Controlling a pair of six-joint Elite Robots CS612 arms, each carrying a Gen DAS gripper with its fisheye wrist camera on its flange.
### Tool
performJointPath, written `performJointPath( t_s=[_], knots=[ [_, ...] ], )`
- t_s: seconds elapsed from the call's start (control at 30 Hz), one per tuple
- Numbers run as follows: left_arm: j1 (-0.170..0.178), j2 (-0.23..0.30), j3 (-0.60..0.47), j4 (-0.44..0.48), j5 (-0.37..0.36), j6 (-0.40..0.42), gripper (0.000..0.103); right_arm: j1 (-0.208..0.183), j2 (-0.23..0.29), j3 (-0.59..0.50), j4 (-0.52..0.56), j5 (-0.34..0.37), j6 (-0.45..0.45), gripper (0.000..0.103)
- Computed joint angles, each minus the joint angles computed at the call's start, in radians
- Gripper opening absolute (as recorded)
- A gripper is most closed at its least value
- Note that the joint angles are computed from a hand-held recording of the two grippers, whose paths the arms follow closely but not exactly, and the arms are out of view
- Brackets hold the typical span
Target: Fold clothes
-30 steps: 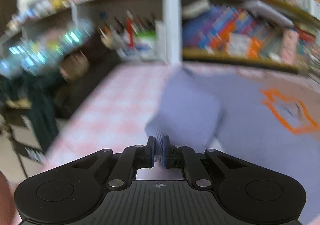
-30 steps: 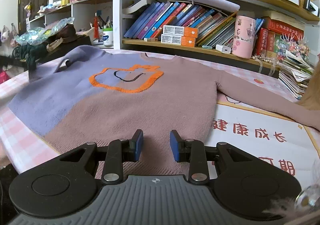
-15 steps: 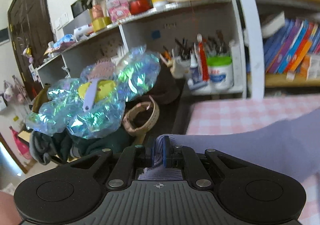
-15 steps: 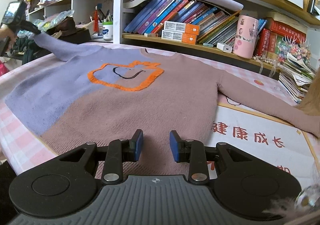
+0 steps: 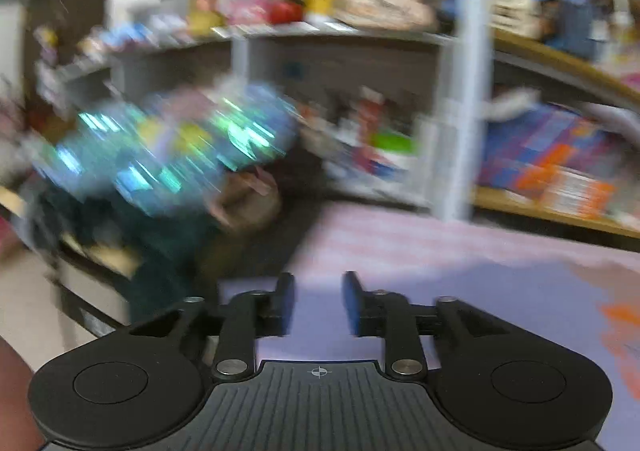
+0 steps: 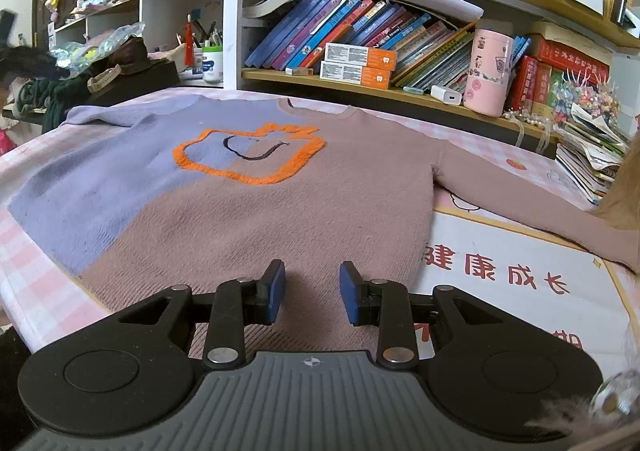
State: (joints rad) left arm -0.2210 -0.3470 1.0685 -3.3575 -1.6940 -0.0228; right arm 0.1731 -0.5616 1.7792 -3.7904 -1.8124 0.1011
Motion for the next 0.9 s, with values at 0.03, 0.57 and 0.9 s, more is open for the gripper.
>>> performJointPath(
  t_s=[0.03, 0.57, 0.9],
  knots=[
    [-0.002, -0.019, 0.051, -0.009, -0.049, 0.019, 0.047, -0.001, -0.002, 0.0, 0.004, -0.003, 0.002, 0.033],
    [-0.056, -0.104, 0.35, -0.086, -0.244, 0.136, 0.031, -0.006, -0.039, 0.08, -0.004, -0.091, 0.079, 0.049],
    [-0.047, -0.114, 0.365, -0.062, -0.306, 0.151, 0.005, -0.027, -0.035, 0.072, 0.003, 0.021, 0.08, 0.013]
  ],
)
